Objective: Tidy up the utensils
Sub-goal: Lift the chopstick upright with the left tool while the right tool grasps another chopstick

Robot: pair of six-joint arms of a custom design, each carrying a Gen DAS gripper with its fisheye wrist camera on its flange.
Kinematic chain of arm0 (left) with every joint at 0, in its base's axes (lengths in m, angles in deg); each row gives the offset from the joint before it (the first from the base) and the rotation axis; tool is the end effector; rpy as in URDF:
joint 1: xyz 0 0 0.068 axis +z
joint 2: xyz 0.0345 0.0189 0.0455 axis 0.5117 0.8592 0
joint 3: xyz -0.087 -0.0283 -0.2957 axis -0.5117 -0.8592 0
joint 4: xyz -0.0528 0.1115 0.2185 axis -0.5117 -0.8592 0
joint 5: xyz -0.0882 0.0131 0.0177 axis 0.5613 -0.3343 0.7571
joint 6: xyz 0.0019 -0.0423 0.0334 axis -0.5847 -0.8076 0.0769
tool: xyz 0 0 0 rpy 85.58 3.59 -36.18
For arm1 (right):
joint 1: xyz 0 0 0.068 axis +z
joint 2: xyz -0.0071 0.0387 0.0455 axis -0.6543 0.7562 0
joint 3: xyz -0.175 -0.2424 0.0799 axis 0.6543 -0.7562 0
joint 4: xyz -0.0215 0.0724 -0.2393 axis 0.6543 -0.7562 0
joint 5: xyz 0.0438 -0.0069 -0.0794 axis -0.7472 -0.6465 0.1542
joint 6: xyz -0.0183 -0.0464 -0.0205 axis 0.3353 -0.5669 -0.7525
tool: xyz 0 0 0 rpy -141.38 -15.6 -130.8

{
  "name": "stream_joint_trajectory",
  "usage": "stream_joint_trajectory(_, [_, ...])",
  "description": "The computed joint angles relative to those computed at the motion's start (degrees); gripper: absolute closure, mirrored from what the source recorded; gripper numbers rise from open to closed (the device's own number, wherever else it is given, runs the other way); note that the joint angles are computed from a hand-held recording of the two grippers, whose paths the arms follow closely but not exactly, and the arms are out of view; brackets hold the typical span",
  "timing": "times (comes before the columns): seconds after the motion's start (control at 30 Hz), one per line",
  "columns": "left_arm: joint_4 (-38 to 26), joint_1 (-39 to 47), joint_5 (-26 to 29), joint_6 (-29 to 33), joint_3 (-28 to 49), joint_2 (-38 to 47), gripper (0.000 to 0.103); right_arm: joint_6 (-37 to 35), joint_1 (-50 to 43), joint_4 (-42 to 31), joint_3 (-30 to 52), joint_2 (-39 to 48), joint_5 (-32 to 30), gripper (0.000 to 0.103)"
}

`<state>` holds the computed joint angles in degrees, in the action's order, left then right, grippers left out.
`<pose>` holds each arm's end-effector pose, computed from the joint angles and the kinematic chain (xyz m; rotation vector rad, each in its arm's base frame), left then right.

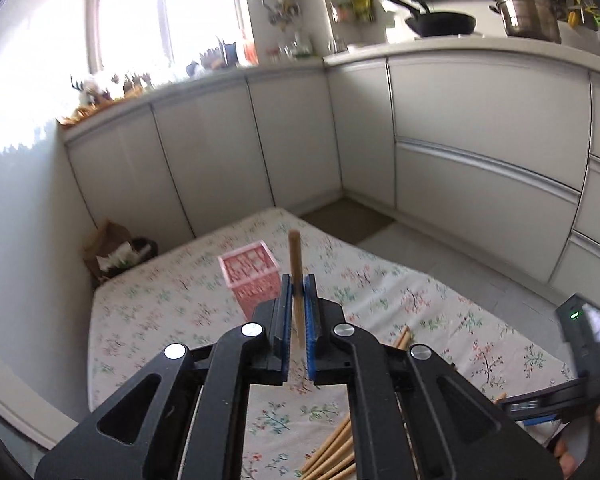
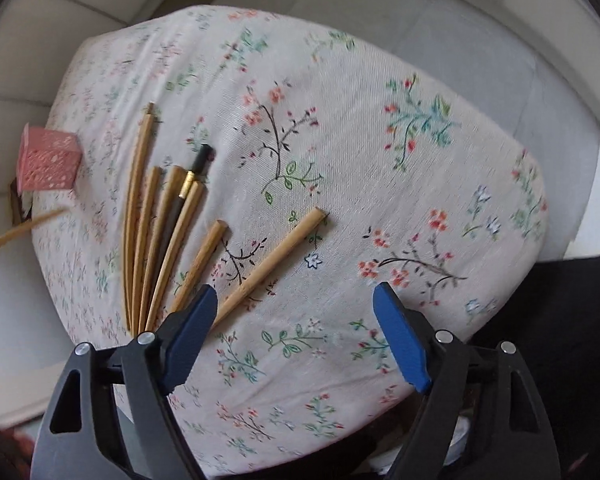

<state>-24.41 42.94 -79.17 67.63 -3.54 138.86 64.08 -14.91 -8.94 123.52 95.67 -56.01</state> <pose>0.1788 0.0359 0.2145 0.0884 2.0564 0.2176 0.2533 0.1340 0.0914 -0.6936 -2.9826 -0.4950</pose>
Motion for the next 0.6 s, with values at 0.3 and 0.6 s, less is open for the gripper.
stream_joint_trajectory(0.3, [-0.93, 1.16, 0.67, -2.1, -1.02, -5.91, 0.098, 3.06, 5.36, -5.72, 8.17, 4.24, 11.07, 0.08])
stream_joint_trajectory(0.6, [-10.78, 7.72, 6.77, -4.42, -0.59, -14.65, 0.098, -8.62, 1.32, 9.37, 0.39, 1.19, 6.76, 0.095])
